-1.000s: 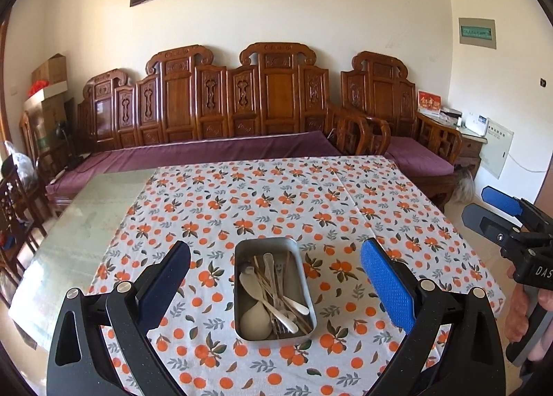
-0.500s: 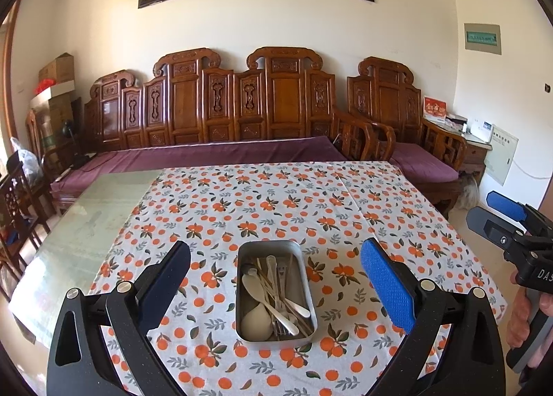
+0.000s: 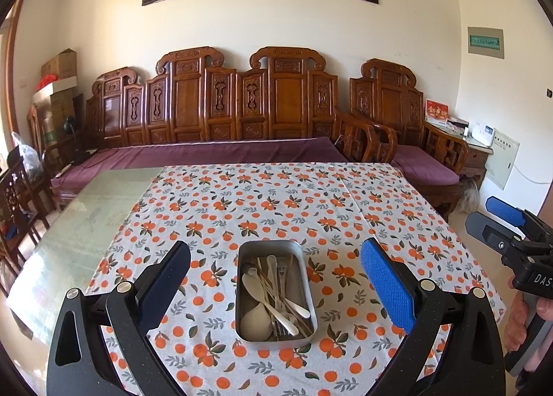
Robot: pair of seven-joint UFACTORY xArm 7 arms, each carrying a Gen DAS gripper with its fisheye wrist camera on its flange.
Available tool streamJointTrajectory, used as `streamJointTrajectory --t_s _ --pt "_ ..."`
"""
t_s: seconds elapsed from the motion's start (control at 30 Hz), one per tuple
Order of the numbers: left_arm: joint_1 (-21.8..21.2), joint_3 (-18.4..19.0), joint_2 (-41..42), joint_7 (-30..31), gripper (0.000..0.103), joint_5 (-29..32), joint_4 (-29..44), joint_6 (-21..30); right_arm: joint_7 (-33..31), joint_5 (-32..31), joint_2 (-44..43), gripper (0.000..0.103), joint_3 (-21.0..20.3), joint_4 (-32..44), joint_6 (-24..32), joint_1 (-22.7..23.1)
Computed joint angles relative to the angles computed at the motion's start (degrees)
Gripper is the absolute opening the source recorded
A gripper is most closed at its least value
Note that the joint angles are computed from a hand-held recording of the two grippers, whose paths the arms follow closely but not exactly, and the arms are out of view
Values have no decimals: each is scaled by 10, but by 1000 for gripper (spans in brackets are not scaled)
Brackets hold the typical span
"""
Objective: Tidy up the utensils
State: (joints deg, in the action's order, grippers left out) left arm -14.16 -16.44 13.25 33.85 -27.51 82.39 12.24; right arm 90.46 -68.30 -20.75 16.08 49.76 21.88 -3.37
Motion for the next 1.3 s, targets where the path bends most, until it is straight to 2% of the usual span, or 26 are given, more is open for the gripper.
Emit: streamJointTrajectory --t_s 0.83,1.3 --pt "5 -5 2 8 95 -12 -2 -7 10 -9 7 100 -4 5 2 7" --pt "1 -4 -2 -12 95 -1 -4 -11 16 -14 11 100 -6 8 4 11"
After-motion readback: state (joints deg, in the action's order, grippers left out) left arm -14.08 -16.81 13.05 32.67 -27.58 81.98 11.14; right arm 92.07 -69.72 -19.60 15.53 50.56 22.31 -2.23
